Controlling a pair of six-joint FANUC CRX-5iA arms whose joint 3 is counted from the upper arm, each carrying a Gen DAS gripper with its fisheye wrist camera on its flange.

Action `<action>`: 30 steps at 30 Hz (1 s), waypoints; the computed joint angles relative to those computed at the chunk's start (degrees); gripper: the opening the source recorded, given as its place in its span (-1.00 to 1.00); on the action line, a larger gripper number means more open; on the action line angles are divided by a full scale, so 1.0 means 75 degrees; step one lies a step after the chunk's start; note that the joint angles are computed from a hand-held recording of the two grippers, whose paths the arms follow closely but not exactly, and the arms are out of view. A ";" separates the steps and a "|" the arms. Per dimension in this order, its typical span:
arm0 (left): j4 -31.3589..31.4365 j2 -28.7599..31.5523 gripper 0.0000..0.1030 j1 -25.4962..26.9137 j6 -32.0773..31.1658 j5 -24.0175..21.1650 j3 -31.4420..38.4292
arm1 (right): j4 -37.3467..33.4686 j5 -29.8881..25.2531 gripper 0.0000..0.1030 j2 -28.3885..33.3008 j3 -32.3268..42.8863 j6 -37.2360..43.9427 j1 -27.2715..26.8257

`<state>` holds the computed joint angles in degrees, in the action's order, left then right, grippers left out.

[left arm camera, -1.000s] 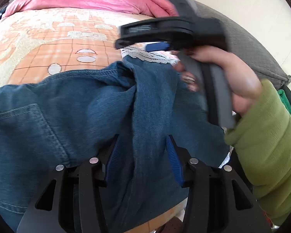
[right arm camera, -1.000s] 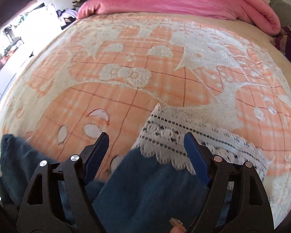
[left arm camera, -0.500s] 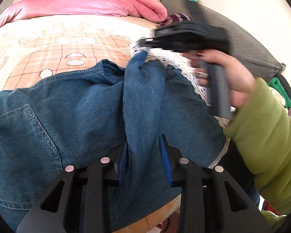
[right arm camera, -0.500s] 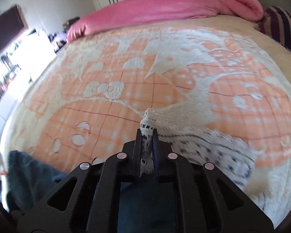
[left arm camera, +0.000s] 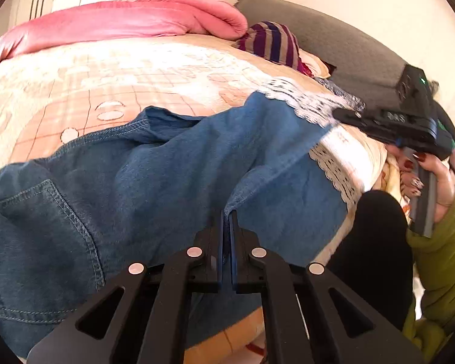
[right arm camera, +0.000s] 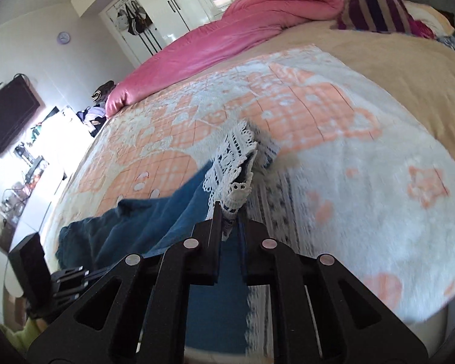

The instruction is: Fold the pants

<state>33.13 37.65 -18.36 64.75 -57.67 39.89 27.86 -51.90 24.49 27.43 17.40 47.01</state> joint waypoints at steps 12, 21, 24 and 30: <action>-0.0167 0.0117 -0.94 -0.0069 -0.0603 -0.0057 0.0059 | -0.0541 -0.0065 -0.67 -0.0833 -0.1296 -0.0594 0.0336; 0.0016 -0.0272 -0.95 -0.0056 -0.1009 0.0256 -0.0544 | -0.0733 -0.0044 -0.91 -0.0961 -0.1450 -0.0472 0.0290; -0.0012 -0.0372 -0.95 -0.0063 -0.1202 0.0138 -0.0652 | -0.0880 -0.0491 -0.90 -0.0894 -0.1246 -0.0264 0.0365; -0.0243 -0.0248 -0.95 -0.0092 -0.1201 -0.0206 -0.0504 | -0.0901 -0.1780 -0.61 -0.0409 -0.0593 -0.0070 0.0461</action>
